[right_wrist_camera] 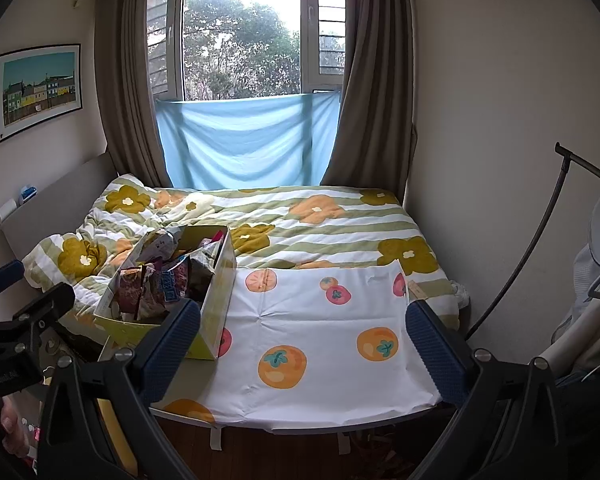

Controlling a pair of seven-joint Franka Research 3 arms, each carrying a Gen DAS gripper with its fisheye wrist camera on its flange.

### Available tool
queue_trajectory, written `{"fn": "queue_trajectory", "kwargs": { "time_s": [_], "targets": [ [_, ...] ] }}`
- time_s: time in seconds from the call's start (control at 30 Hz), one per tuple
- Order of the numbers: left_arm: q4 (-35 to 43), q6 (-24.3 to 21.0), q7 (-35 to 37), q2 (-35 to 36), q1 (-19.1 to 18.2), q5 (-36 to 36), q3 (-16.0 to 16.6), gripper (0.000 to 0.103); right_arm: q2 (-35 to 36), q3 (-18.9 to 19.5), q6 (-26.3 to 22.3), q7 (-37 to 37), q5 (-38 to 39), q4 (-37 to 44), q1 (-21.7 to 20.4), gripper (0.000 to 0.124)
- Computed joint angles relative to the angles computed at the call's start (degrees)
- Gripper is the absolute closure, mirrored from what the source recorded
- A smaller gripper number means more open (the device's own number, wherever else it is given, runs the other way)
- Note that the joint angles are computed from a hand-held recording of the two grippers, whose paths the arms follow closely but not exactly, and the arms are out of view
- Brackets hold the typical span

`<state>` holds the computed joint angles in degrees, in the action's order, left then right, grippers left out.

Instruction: Organize snacks

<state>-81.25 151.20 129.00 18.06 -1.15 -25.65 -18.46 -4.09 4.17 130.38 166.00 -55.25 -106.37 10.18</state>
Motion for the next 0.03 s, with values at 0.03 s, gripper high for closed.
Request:
{"fn": "queue_trajectory", "kwargs": {
  "time_s": [0.03],
  "targets": [
    [-0.5, 0.7, -0.6, -0.1, -0.3, 0.5, 0.3, 0.0, 0.1, -0.1, 0.3, -0.2, 0.1, 0.0, 0.0, 0.022]
  ]
}}
